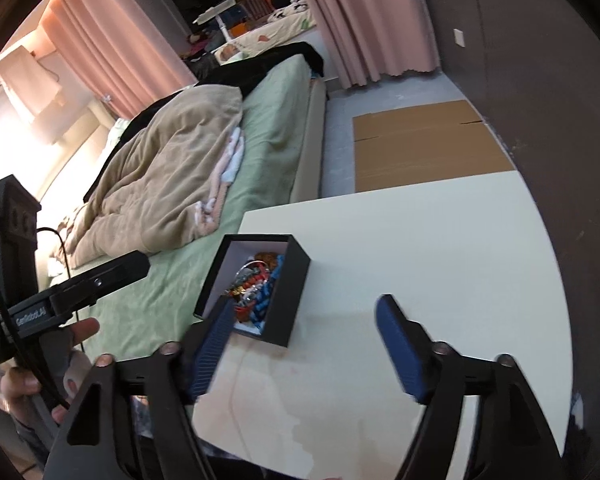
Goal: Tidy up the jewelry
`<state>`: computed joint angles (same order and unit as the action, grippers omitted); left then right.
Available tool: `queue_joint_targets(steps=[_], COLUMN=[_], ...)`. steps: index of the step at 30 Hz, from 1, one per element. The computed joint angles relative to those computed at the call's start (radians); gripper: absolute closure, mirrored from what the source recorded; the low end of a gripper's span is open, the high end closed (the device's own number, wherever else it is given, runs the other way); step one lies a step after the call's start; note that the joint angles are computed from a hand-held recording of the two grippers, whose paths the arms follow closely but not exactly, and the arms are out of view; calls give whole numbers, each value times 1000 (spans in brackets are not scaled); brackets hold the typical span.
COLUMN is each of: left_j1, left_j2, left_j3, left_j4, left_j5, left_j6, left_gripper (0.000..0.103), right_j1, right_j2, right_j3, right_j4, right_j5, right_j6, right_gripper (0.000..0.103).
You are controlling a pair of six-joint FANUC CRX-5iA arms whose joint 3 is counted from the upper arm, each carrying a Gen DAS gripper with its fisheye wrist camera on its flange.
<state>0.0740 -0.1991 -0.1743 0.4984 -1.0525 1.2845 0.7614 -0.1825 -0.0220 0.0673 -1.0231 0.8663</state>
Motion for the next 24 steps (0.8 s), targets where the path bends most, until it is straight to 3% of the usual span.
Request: queue_joint_targets(steps=[2,24], left_j1=[-9,-54], left_j2=[-19,-286], left_j3=[-6,-140], left_j4=[-12,-84], left_j5=[2,32], left_j6=[-1,-32], left_gripper=[3,1], right_j1=[11,206], right_j2=[-23,-246], right_j3=[-18,-169], right_j4=[25,290], right_j5=[-9,-178], right_j6=[-28,-305], right_gripper=[10,5])
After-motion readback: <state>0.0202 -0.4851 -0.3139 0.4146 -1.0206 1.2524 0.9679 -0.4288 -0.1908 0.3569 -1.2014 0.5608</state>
